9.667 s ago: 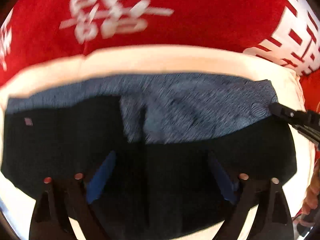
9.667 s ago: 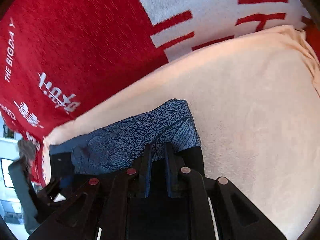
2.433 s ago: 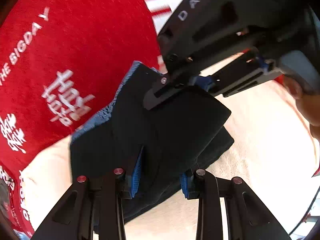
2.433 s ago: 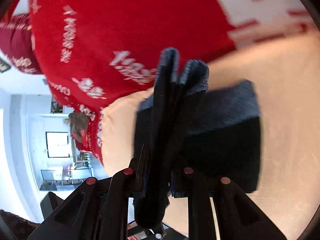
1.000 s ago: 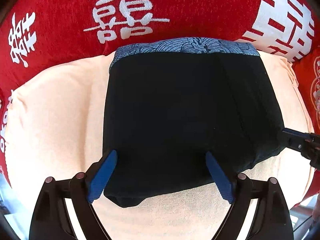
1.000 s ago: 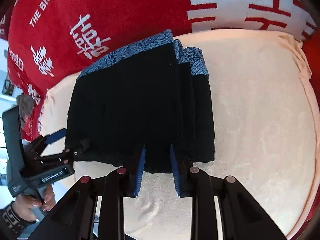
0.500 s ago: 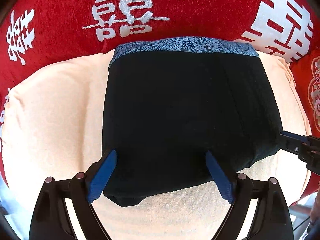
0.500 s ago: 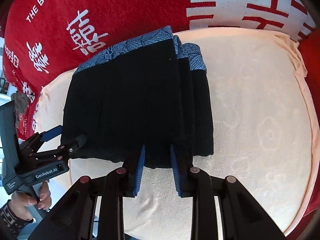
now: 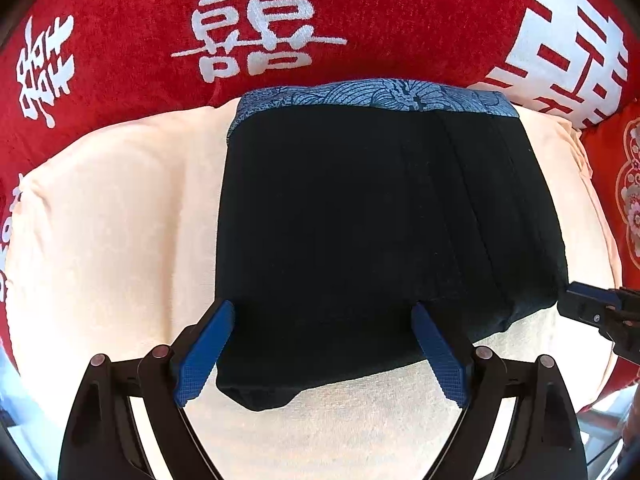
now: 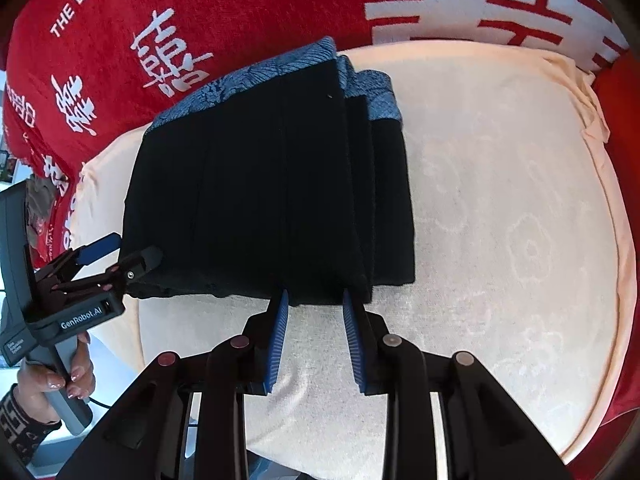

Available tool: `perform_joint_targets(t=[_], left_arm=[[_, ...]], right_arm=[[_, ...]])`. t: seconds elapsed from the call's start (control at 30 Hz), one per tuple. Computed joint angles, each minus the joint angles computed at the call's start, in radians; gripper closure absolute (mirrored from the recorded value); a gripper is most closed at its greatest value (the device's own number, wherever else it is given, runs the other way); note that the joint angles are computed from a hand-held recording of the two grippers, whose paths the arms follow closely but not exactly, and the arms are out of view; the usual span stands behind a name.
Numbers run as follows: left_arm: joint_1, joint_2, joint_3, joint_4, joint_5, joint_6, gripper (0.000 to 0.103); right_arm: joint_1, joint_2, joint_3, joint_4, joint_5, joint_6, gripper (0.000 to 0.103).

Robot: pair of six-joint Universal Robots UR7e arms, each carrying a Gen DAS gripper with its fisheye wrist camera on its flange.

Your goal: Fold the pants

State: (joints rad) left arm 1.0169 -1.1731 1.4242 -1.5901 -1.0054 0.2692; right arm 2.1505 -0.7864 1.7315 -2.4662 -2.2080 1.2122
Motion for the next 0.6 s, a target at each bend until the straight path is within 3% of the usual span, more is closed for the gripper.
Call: perform_joint_targets(t=[0.27, 0.3, 0.37, 0.47, 0.6], left_arm=[[0.001, 0.004, -0.002, -0.043, 0.031, 0.032, 0.012], [0.002, 0.005, -0.006, -0.05, 0.035, 0.035, 0.012], [0.005, 0.009, -0.013, -0.062, 0.039, 0.045, 0.012], [0.015, 0.022, -0.032, -0.084, 0.046, 0.05, 0.012], [0.032, 0.053, -0.078, -0.067, 0.048, 0.019, 0.012]], right_arm=[[-0.007, -0.04, 0.082, -0.047, 0.018, 0.085, 0.063], [-0.001, -0.04, 0.093, -0.057, -0.019, 0.077, 0.063], [0.0, -0.058, 0.119, -0.091, -0.028, 0.083, 0.063], [-0.003, -0.082, 0.15, -0.141, -0.038, 0.077, 0.054], [-0.017, -0.1, 0.187, -0.245, -0.035, 0.057, 0.053]])
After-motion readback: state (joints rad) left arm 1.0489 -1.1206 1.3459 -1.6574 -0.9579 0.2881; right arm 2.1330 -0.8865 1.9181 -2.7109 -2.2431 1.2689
